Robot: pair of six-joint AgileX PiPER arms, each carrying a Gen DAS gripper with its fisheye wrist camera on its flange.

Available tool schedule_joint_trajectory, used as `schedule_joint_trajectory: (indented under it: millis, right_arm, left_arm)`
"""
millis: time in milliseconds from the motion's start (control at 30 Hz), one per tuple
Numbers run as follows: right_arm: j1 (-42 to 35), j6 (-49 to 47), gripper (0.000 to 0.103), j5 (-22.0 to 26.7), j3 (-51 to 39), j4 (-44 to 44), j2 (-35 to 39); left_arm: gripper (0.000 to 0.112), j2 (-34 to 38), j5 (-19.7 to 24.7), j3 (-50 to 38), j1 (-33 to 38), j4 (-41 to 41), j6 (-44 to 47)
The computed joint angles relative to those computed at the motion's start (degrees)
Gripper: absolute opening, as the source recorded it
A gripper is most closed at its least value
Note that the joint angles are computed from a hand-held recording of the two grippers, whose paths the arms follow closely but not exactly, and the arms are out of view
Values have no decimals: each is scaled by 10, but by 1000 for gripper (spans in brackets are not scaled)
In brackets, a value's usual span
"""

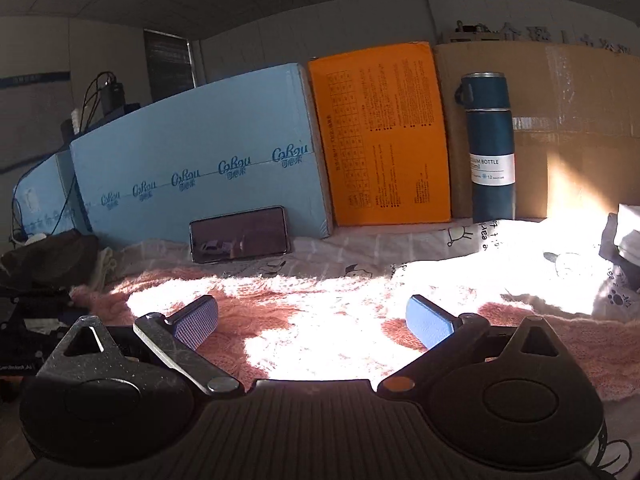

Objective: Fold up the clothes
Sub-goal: 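Grasp the sweater edge with the left tool while the right tool approaches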

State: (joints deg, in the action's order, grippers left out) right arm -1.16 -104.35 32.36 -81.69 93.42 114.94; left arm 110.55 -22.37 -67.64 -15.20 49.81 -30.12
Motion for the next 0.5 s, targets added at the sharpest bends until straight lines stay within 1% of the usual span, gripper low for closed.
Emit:
schedule_joint_trajectory:
  millis: [67, 133, 167, 267, 367, 400, 433, 467, 500]
  right_arm:
    - [36, -52, 101, -47, 4, -45, -17]
    - [62, -67, 101, -75, -16, -112, -16]
    - [72, -52, 101, -81, -32, -158, -12]
    - [92, 38, 101, -62, -98, -315, 12]
    - [109, 128, 98, -13, -167, -440, 42]
    - [114, 147, 94, -1, -182, -465, 49]
    - [119, 160, 78, 4, -188, -482, 52]
    - [123, 176, 67, 9, -192, -496, 54]
    - [124, 199, 45, 15, -195, -507, 55]
  left_arm:
    - [17, 3, -4, 3, 0, -13, 16]
    - [17, 4, -10, 6, 2, -9, 11]
    - [17, 3, -10, 8, 1, -18, 18]
    - [17, 1, -15, 15, 0, -33, 36]
    - [17, -1, -25, 22, 0, -42, 53]
    - [17, -1, -30, 25, 1, -48, 61]
    - [17, -2, -35, 28, 2, -54, 69]
    - [17, -2, -37, 30, 2, -64, 79]
    - [17, -2, -40, 32, 3, -77, 91]
